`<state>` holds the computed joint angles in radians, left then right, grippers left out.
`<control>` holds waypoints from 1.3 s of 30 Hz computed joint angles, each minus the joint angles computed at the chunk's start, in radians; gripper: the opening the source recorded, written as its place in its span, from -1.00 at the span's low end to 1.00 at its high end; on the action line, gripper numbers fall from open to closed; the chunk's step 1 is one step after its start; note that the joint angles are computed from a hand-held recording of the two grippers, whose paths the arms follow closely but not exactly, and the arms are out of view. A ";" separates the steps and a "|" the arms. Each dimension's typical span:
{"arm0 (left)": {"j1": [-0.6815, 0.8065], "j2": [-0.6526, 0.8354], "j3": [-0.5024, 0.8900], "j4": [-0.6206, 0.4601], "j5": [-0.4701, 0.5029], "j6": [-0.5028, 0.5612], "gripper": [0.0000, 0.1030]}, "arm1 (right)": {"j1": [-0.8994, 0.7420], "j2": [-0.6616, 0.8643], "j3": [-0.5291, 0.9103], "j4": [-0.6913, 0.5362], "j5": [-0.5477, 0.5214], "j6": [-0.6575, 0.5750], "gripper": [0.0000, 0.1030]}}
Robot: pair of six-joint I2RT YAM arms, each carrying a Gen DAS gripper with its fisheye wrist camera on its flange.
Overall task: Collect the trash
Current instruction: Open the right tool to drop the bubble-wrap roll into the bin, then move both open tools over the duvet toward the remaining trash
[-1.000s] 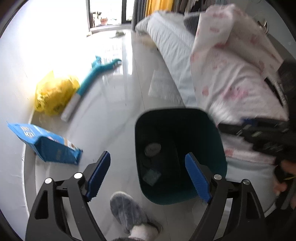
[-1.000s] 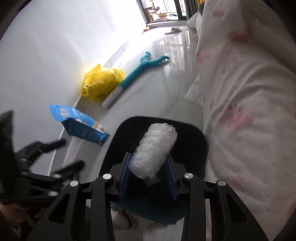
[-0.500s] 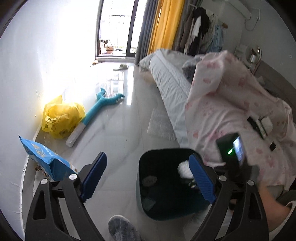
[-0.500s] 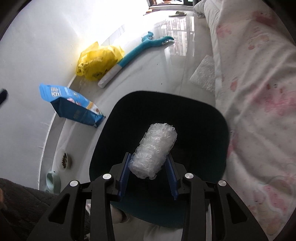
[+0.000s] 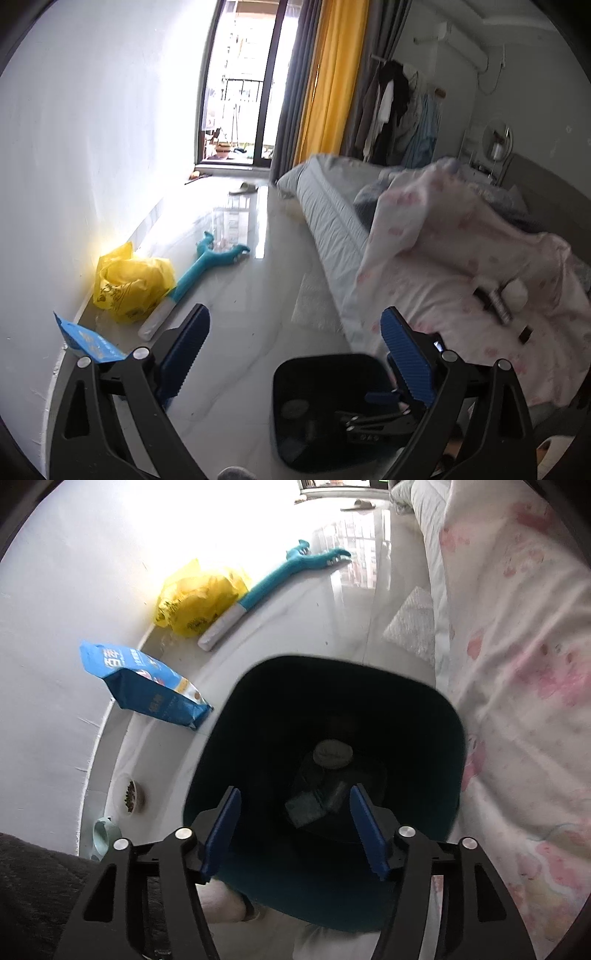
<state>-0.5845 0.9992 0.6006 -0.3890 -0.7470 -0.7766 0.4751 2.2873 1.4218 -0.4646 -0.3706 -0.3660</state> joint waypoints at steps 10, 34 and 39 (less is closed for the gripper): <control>-0.089 0.119 0.122 0.045 -0.074 0.032 0.86 | -0.048 -0.188 -0.088 0.007 -0.118 -0.068 0.39; -0.131 0.523 0.416 0.270 0.055 0.120 0.88 | -0.442 -0.319 0.026 -0.098 -0.239 -0.207 0.54; -0.145 0.627 0.501 0.271 0.079 0.119 0.88 | -0.511 -0.317 0.050 -0.122 -0.261 -0.236 0.55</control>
<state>-0.7292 1.6263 1.1011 -0.1181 -0.6681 -0.6579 -0.0355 1.9699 1.4714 -0.5862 -0.6316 -0.6018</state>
